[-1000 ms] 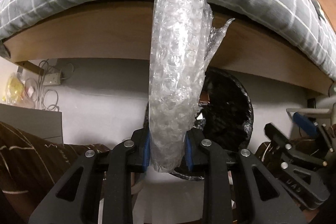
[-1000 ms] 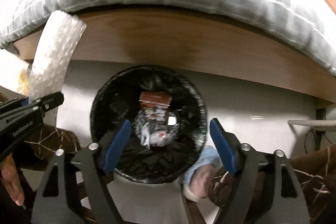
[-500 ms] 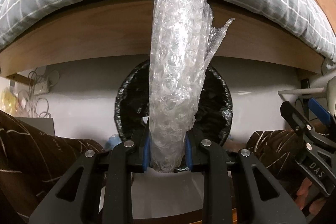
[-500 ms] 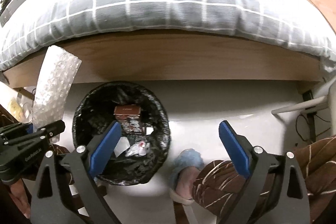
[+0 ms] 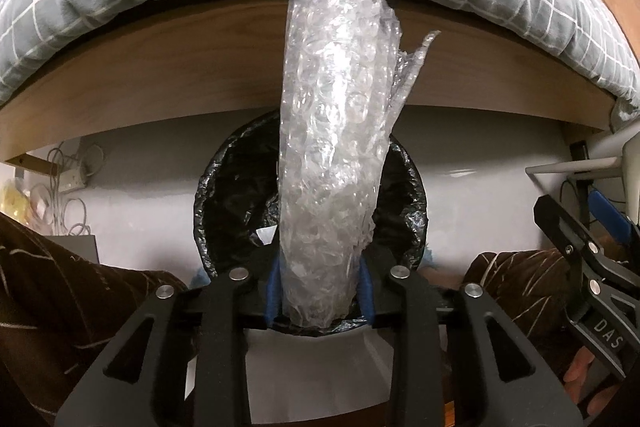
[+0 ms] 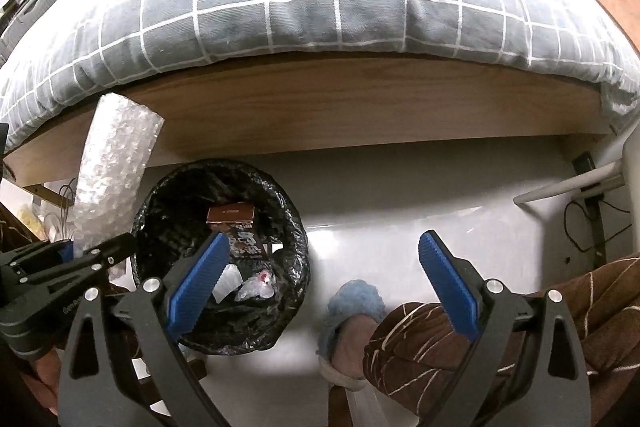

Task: Collect trash
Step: 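Open the left tool to drop the bubble wrap into the bin, then move both tools back over the bed toward the remaining trash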

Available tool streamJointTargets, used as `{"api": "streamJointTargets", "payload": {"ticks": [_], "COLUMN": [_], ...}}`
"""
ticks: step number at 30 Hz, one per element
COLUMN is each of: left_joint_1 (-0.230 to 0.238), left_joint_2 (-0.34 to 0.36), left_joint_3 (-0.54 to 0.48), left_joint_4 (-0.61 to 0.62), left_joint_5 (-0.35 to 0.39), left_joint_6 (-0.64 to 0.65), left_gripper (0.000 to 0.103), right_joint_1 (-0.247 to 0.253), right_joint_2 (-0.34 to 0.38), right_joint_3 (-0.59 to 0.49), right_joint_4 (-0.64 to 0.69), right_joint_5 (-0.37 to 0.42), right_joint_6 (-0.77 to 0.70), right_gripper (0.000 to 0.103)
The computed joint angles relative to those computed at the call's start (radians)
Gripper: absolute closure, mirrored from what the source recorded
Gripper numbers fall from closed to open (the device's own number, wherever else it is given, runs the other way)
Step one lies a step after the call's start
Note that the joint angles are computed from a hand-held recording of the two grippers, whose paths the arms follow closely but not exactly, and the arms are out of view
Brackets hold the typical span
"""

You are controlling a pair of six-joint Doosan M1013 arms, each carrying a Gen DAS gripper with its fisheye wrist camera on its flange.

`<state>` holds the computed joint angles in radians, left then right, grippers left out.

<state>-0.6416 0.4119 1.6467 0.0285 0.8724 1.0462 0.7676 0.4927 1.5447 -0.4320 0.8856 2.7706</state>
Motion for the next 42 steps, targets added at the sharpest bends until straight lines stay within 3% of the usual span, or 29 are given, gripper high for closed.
{"api": "streamJointTargets", "payload": {"ticks": [3,10,21,30,42], "left_joint_1": [0.0,0.001,-0.002,0.01,0.048], "left_joint_2": [-0.004,-0.023,-0.09,-0.146,-0.188], "left_joint_3": [0.005,0.016,0.031,0.021,-0.004], "left_joint_4": [0.012,0.032,0.169,0.313,0.353], "left_joint_5": [-0.007,-0.023,-0.071,-0.076,-0.065], "left_joint_6": [-0.007,-0.029,-0.11,-0.194,-0.23], "left_gripper": [0.052,0.028,0.007,0.006,0.006], "right_joint_1": [0.0,0.002,0.013,0.021,0.014], "right_joint_2": [-0.001,-0.005,-0.042,-0.061,-0.046], "right_joint_3": [-0.004,-0.013,-0.028,-0.08,-0.179], "right_joint_4": [-0.007,-0.022,-0.103,-0.183,-0.209], "right_joint_5": [0.001,0.004,0.004,-0.004,-0.008], "right_joint_6": [0.005,0.003,0.022,0.021,-0.044], "right_gripper": [0.011,0.011,0.011,0.011,0.011]}}
